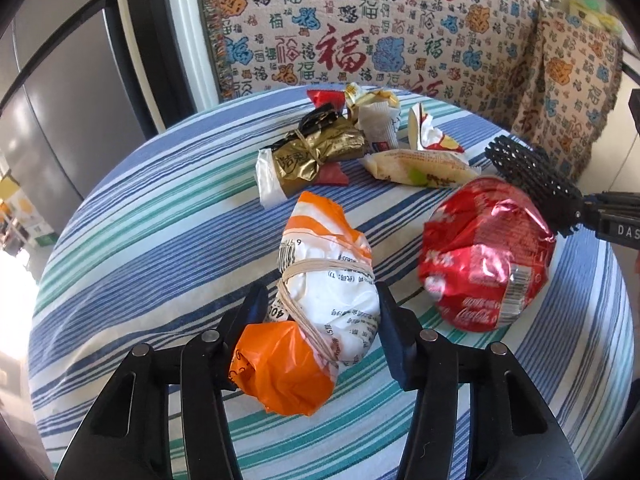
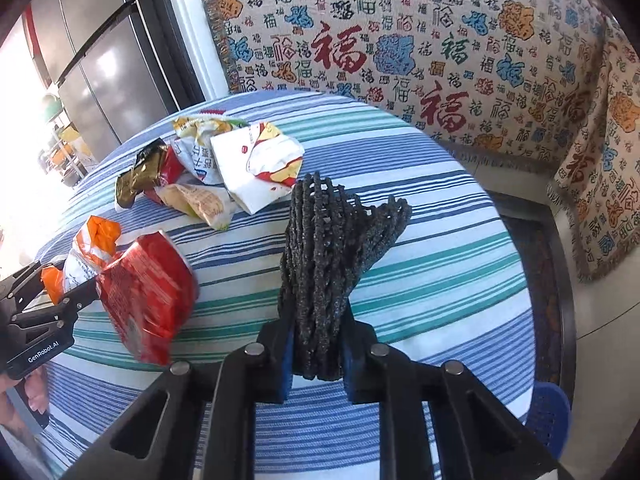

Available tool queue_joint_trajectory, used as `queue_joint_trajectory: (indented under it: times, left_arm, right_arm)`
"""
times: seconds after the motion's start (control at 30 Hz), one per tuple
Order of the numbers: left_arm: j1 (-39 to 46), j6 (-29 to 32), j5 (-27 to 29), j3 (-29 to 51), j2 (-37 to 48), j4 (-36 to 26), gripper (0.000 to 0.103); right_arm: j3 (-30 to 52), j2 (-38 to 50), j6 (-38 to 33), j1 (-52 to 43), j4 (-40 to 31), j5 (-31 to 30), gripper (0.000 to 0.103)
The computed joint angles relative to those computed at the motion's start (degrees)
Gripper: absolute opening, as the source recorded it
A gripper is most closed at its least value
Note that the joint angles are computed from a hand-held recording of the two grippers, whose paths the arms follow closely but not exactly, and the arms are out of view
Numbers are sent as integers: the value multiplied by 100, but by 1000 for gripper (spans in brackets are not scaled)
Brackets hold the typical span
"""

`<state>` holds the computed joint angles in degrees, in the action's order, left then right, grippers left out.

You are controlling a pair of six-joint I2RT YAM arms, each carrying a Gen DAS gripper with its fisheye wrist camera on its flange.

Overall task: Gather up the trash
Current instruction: 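Grasp the black foam net with the right gripper while the left gripper grasps the orange-wrapped bundle, then carry the foam net and orange bundle over the wastebasket and open both grippers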

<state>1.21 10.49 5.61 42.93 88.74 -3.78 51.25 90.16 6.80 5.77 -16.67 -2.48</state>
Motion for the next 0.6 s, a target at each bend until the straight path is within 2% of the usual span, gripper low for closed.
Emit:
queue_joint_trajectory:
  times: [0.23,0.37,0.47,0.6]
  left_arm:
    - [384,-215,541,-72,-576,-231,54]
    - [318,-271,694,-246,-1033,-449,54]
    - [75,-354,610,-400,-1443,-604,54]
    - [-517,-529,200,-574,-2008,-861,54]
  right_arm:
    - [-351,-654,-224,-277,-120,-119,18]
    - [-528,-1235,-381,-413,-372,-215,18]
    - [-678,-1708,-492,-571,-598,-261,18]
    - [-807,-2240,-650,-899,-927,-406,18]
